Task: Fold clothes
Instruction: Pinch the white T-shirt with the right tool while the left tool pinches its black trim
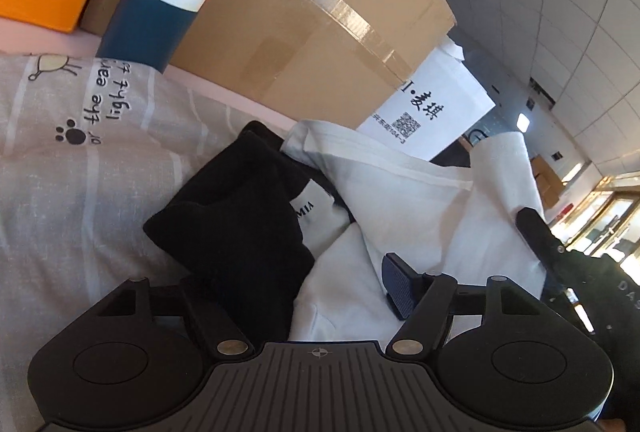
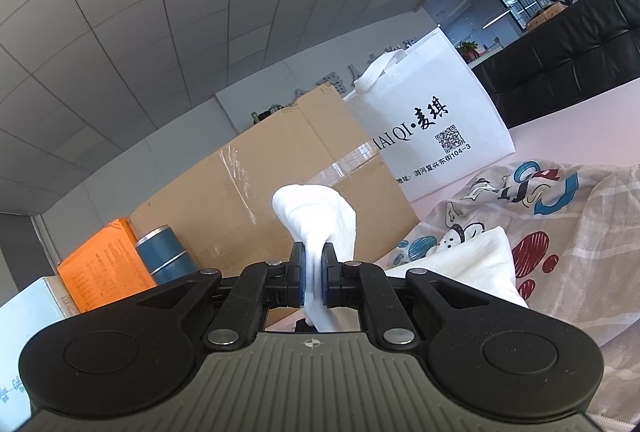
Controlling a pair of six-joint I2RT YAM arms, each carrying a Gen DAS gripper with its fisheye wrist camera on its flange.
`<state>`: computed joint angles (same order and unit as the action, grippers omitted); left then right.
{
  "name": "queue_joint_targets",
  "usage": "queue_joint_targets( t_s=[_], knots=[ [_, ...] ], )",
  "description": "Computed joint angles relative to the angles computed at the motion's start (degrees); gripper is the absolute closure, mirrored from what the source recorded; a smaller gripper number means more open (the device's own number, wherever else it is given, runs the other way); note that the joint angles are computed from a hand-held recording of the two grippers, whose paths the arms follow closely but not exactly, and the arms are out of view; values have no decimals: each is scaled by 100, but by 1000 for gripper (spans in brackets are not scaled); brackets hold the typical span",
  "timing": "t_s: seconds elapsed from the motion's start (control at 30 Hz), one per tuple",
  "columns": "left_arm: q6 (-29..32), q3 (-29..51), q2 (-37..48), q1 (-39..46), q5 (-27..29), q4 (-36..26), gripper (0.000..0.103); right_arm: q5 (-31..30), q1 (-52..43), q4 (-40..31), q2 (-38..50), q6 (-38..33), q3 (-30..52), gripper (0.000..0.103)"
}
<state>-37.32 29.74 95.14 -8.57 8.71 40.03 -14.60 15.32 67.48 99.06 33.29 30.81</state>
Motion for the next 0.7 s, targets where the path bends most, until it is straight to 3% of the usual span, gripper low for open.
queue_joint_targets(
  t_s=[0.03,0.07,0.1,0.23,0.33,0.4,0.53,0.63,0.7],
  knots=[
    [109,14,-37,-65,-172,-106,77,2,5,8,-3,-18,-7,96],
    [216,28,-73,-131,-345,-211,89,18,13,55,-6,-37,-29,96],
    [267,-86,-128,-122,-348,-19,93,33,21,102,-8,-57,-51,96],
    [607,-918,-686,-156,-374,1386,99,11,-6,540,46,-71,-189,96],
    [609,-1458,-1627,-198,-319,1751,99,-132,-163,1133,192,193,-299,96],
    [582,-1730,-2412,-121,-289,1646,99,-215,-285,1377,279,355,-314,96],
    [177,-2112,-4379,667,394,618,100,-182,-337,1098,294,358,-190,96],
    [59,-2252,-6494,1574,926,-1025,100,-301,-300,916,218,398,-158,96],
    [-105,-2199,-7934,2827,1850,-2195,100,-427,-229,769,37,558,-199,96]
  ],
)
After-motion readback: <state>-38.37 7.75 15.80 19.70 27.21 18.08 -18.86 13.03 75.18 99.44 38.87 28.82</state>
